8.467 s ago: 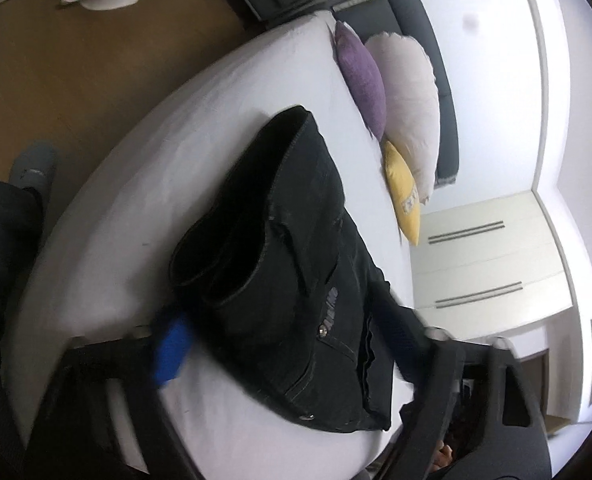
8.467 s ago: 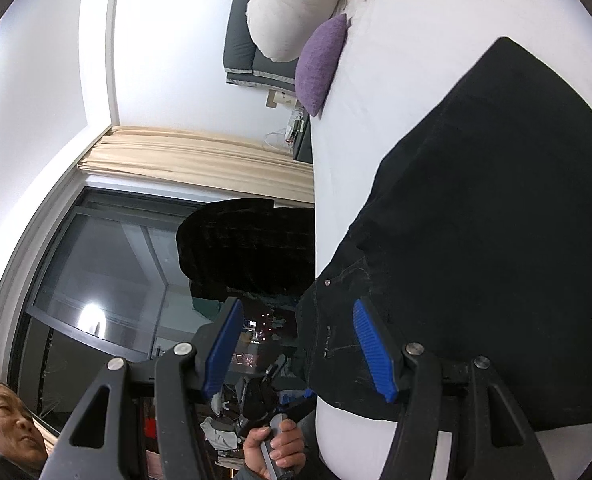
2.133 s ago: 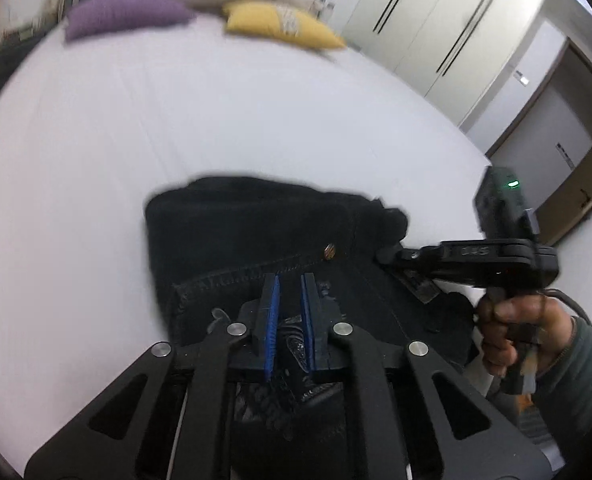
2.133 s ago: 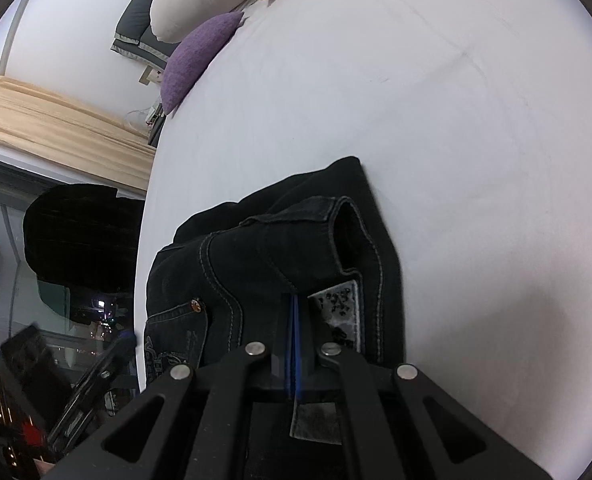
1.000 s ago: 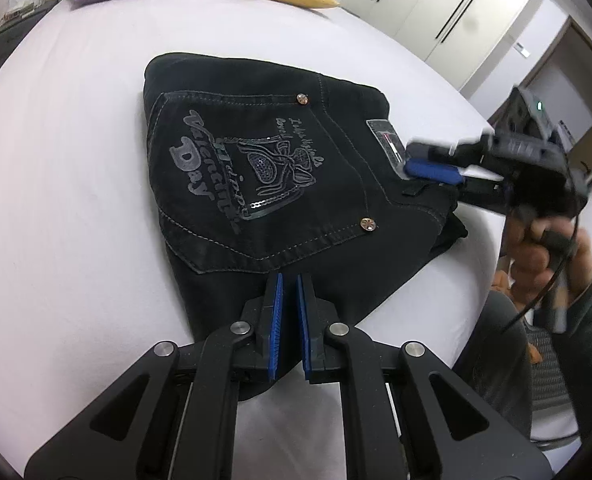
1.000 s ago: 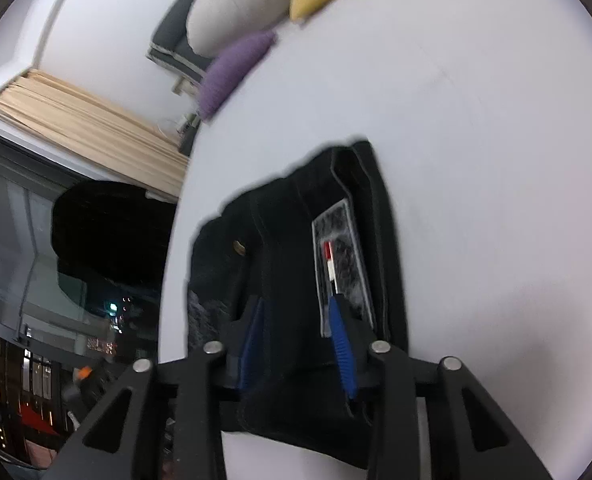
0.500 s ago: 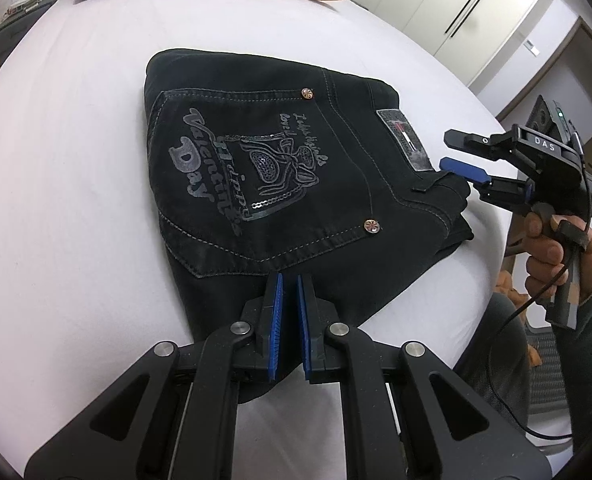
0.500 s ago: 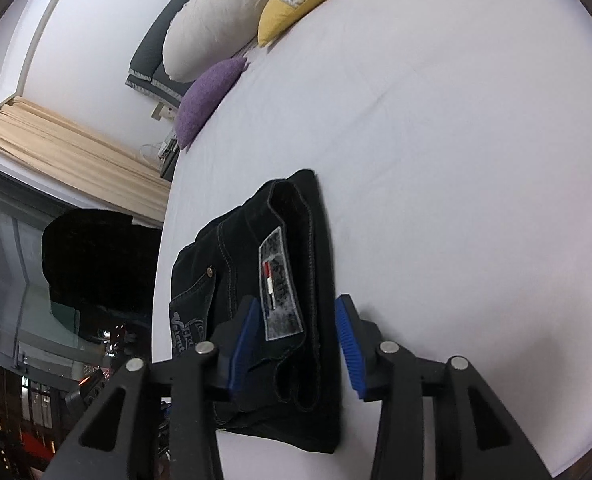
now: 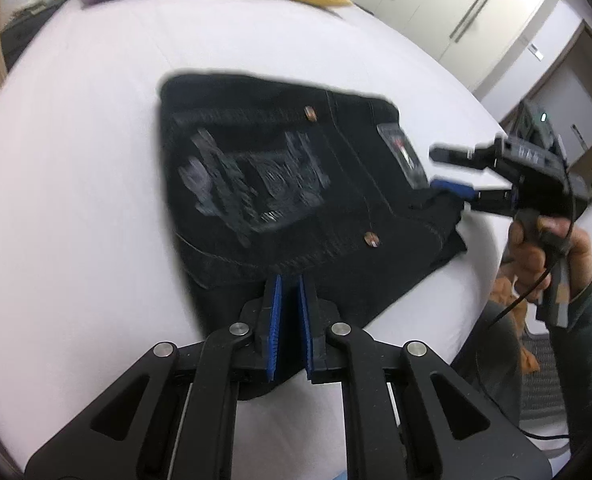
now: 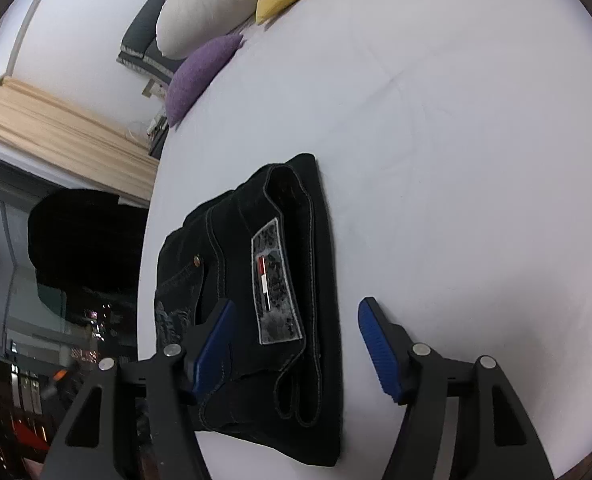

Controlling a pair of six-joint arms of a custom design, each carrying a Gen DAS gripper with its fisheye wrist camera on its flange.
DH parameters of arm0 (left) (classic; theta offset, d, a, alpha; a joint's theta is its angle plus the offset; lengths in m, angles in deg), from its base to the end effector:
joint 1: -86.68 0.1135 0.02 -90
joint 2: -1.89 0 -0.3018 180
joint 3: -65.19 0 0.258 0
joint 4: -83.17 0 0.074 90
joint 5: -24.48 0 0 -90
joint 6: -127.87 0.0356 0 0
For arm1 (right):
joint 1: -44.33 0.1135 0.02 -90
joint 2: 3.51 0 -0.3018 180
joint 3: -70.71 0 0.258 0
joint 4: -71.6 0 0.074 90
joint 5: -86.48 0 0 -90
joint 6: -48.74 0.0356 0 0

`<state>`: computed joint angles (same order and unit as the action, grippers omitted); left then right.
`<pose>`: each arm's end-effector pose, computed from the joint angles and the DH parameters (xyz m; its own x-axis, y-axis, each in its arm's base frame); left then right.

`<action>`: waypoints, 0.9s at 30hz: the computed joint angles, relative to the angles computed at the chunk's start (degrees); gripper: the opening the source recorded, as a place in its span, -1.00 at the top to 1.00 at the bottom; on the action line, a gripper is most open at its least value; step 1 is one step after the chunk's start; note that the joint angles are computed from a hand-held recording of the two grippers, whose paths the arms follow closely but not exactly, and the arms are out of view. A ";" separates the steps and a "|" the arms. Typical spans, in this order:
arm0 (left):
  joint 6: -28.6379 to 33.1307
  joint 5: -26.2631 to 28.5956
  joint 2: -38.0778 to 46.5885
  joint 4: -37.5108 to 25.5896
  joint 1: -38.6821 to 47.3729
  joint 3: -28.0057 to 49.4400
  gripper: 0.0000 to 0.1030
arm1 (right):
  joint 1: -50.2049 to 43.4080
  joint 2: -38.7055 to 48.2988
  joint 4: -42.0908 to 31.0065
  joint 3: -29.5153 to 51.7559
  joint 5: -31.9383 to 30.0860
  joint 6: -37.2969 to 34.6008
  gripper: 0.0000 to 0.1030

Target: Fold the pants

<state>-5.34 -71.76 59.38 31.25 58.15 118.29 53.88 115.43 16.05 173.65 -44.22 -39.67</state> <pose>0.1562 -0.0805 0.2572 -0.8216 -0.3280 -0.4662 -0.1931 0.9296 -0.3139 0.4360 0.0969 0.2107 -0.9442 -0.1375 -0.2992 -0.3032 0.7175 0.6271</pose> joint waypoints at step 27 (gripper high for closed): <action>18.50 30.50 20.33 8.37 32.71 4.48 0.23 | 2.58 17.13 -20.86 24.59 -3.84 -6.80 0.40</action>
